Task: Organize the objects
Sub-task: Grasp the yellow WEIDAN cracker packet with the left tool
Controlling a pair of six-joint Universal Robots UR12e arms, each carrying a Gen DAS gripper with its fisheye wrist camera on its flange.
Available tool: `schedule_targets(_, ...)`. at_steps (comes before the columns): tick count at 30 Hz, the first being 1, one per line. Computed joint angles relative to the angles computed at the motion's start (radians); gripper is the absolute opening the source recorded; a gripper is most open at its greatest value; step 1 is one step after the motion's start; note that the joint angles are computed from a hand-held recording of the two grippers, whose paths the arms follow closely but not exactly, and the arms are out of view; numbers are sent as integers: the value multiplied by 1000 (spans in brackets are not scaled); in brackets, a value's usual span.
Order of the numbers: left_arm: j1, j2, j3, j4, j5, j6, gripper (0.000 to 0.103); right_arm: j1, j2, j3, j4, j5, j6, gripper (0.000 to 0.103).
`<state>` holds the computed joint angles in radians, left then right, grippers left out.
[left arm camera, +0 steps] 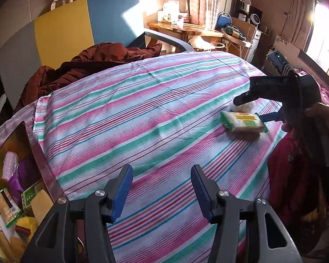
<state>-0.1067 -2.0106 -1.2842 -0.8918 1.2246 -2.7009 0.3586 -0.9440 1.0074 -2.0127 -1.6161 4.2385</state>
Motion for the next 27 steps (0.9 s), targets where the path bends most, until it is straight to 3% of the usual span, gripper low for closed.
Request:
schedule_targets(3, 0, -11, 14, -27, 1, -12, 56, -16, 4, 64, -275, 244, -100, 103)
schedule_targets(5, -2, -16, 20, -43, 2, -14, 56, -13, 23, 52, -340, 322, -152, 103)
schedule_targets(9, -7, -33, 48, -106, -18, -18, 56, 6, 35, 10, -280, 236, -210, 103)
schedule_targets(14, -16, -75, 124, -234, -92, -76, 56, 3, -5, 71, -333, 109, -131, 103)
schedule_targets(21, -49, -169, 267, -342, -134, -187, 56, -4, -35, 115, -401, 47, -49, 103)
schedule_targets(27, -79, -241, 368, -346, -62, -282, 60, -4, -47, 137, -441, 37, -45, 103)
